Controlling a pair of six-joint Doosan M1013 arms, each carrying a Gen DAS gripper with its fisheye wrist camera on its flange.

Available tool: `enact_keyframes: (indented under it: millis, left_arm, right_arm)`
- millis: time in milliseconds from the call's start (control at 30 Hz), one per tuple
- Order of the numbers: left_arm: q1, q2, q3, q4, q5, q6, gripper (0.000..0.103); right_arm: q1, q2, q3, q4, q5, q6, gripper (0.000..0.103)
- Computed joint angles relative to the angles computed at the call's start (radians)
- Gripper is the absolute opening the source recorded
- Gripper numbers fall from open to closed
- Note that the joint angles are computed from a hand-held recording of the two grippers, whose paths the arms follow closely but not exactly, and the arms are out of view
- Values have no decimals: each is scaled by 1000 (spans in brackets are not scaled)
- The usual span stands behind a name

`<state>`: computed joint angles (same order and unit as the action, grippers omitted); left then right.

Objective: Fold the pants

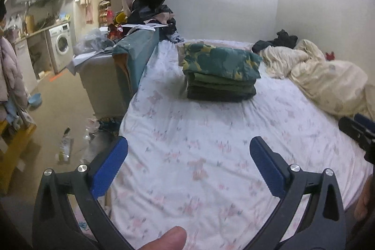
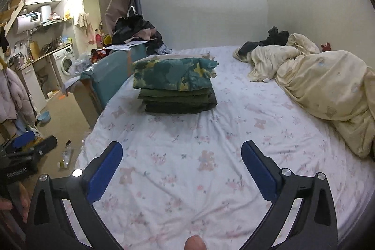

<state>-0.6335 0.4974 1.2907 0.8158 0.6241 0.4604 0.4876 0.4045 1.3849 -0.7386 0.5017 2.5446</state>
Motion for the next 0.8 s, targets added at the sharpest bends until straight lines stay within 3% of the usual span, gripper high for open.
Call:
enact_keyframes:
  millis: [133,267,467,600,800]
  left_arm:
    - [-33,-43,101,190,-33,-158,102]
    - [-39,-45,127,153,-64,-118,102]
    - [-51,-30,128,268,-46,-176,102]
    - [-31,-21,107,94,-83,-87,102]
    - [-31,-11,98,81,-74,-68,102]
  right_arm:
    - [32,-18,63,-149,-14,148,103]
    - [51,-19,112,-214,-20,243,103]
    - [63,-14,128,-311,3,354,103]
    - [58,-9,134,-285,0,361,103]
    - [40,1,125,-162,-9,322,103]
